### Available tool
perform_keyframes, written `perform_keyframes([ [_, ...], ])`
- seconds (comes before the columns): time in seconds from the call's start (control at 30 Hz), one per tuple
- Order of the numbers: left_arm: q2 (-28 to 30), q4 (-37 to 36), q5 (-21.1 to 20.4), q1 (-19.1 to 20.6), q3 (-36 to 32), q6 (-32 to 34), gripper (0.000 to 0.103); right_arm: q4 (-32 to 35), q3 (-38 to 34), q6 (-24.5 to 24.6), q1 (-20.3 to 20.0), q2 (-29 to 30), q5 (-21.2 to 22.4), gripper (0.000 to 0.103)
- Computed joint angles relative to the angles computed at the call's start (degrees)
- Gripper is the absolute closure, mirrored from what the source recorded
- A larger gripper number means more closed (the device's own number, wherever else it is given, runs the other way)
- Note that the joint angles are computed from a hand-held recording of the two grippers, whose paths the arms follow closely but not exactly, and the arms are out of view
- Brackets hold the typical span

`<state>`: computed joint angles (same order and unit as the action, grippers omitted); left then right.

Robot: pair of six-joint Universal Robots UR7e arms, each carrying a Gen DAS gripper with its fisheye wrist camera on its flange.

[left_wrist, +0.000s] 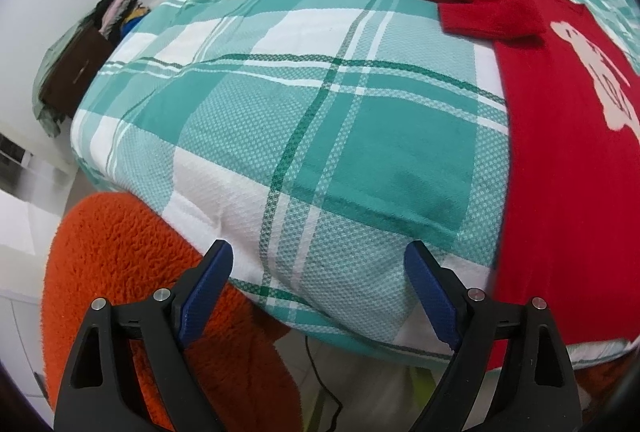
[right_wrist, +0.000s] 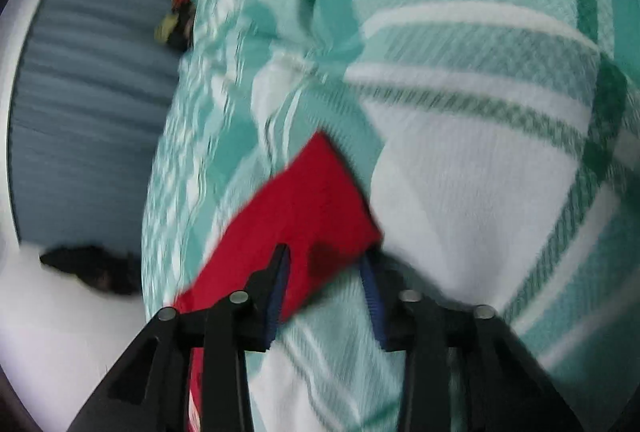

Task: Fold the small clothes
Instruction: 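Grasp the sleeve cuff with the right gripper and pull it outward straight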

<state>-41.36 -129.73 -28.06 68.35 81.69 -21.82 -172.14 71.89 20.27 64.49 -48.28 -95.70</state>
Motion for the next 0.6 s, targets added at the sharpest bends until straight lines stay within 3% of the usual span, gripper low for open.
perform_keyframes([
  [0.13,-0.43,0.53,-0.82,0.22,-0.06,-0.95,0.012,-3.27,0.14,-5.6,3.21,0.37,-16.75,0.101],
  [0.33,0.4,1.96,-0.63,0.29,-0.94,-0.62,0.01,-0.83,-1.04,-9.62,4.61,0.66,-24.43,0.1],
  [0.43,-0.17,1.56,-1.72,0.09,-0.86,1.5,0.01,-0.32,-0.47,-13.97,5.08,0.16,-24.61,0.082],
  [0.5,-1.21,-4.26,-3.9,-0.28,0.48,6.6,0.01,-1.39,2.58,-15.96,5.77,-1.81,-25.25,0.052],
  [0.6,-2.12,-15.59,-8.63,-1.14,1.66,20.01,0.01,-10.53,8.38,-23.0,8.65,-4.08,-32.28,0.039],
])
